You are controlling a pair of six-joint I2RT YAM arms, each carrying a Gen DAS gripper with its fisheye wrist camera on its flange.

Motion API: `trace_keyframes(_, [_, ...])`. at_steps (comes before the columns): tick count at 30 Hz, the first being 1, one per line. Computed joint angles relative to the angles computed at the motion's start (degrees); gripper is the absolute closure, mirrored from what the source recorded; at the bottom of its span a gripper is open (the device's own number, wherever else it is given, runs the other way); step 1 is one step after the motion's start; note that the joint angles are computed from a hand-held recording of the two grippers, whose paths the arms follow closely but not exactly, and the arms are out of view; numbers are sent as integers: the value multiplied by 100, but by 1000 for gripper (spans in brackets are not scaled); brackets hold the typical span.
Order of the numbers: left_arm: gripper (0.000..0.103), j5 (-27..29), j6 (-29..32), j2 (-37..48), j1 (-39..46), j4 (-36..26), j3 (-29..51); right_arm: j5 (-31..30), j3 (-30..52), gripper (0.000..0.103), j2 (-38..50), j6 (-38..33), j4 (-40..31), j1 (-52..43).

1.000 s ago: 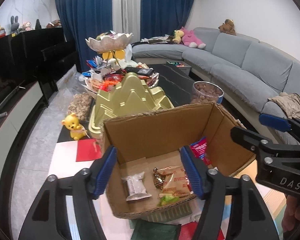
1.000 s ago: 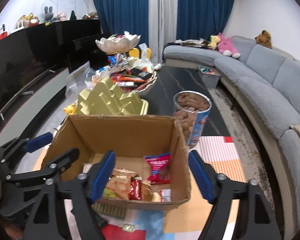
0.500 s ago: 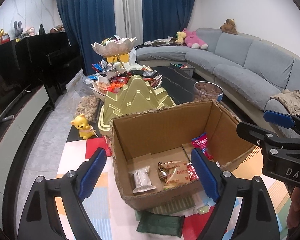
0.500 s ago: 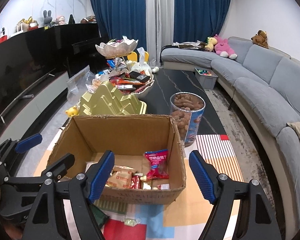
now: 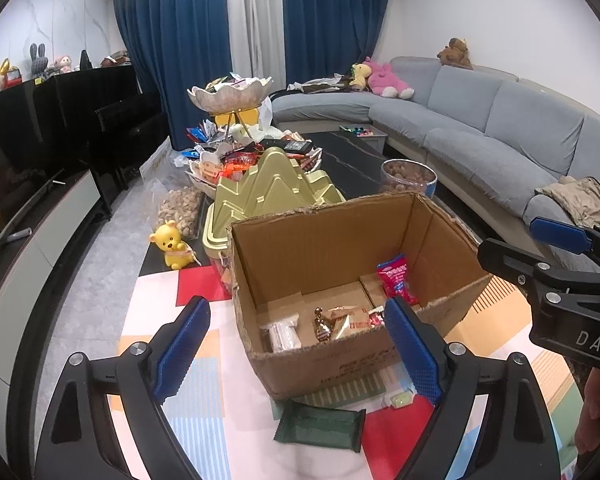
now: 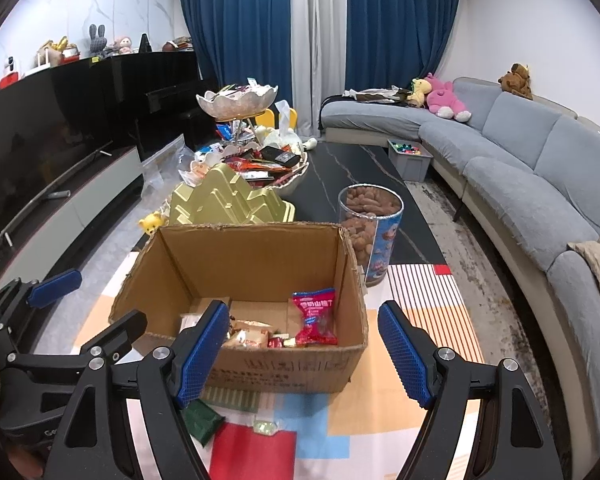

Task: Organize snacks
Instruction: 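Withdraw both tools and lower them toward the dark green pack and pale green item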

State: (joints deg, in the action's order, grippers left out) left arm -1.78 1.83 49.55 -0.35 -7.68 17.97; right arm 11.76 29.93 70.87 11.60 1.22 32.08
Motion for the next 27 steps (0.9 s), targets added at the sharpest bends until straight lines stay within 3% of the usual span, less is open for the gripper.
trace_keyframes(3, [13, 0, 22, -262, -20, -190, -60, 38, -57, 25, -75, 55, -25, 55])
trace_keyframes(8, [3, -16, 59, -664, -2, -385, -200, 113, -207, 25, -268, 147, -94, 171])
trace_keyframes(27, [1, 203, 459, -1608, 298, -808, -999, 583, -844, 23, -258, 608, 75, 706])
